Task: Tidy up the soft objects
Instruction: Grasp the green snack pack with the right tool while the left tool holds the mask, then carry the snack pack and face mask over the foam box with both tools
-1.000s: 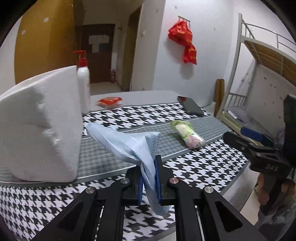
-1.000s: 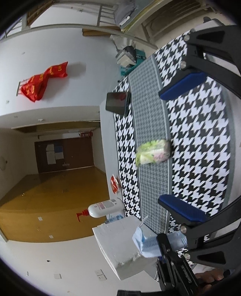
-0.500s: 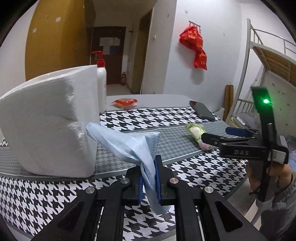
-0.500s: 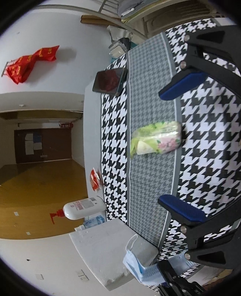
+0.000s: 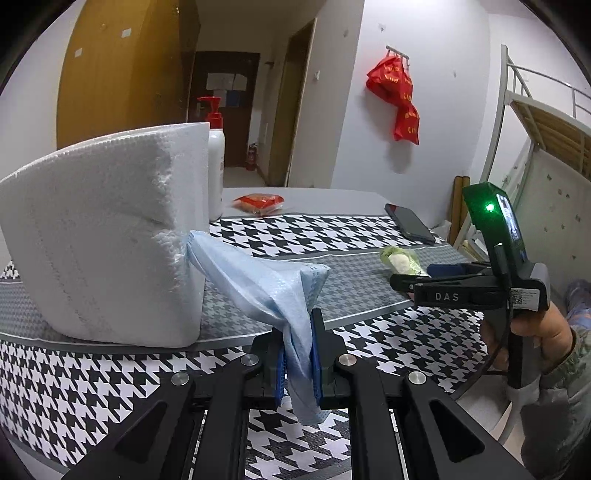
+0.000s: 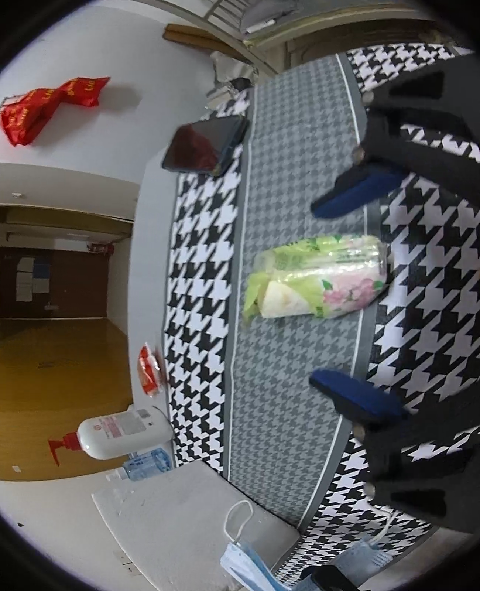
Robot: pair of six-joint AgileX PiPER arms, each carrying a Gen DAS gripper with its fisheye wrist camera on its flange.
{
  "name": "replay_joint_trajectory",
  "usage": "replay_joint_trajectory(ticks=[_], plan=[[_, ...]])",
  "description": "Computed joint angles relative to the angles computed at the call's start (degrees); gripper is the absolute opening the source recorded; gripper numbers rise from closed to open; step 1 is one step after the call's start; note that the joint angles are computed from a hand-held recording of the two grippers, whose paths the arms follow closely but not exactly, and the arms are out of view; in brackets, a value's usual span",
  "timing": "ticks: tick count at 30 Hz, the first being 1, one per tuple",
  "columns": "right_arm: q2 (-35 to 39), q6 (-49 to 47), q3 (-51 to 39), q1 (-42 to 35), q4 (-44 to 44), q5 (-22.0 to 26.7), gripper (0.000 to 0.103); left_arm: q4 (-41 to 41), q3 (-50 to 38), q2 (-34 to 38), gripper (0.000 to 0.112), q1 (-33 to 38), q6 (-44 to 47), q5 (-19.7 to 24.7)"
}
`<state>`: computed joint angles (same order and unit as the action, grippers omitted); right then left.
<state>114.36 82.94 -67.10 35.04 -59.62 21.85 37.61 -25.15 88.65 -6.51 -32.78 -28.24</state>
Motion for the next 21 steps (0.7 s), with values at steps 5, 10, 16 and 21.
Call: replay_joint_trajectory(ticks=[5, 10, 16, 21], plan=[[1.0, -4.3, -1.1, -1.2, 5.5, -0.8, 0.056, 3.4, -0.1, -0.2, 0.012, 1.2, -2.2, -0.5], [1.9, -6.6, -1.9, -1.1, 7.6, -0.4, 0.035, 4.5, -0.2, -0.3, 0.012, 1.4, -3.2, -0.4], [-0.9, -1.2, 0.5, -0.4, 3.4, -1.1, 0.031, 7.2, 0.7, -2.9, 0.012, 2.6, -5.2, -0.7], [-6.4, 8.6, 4.6, 2.4, -5.5, -0.4, 0.031, 8.6, 1.6, -5.9, 0.012, 3.0, -6.0, -0.4]])
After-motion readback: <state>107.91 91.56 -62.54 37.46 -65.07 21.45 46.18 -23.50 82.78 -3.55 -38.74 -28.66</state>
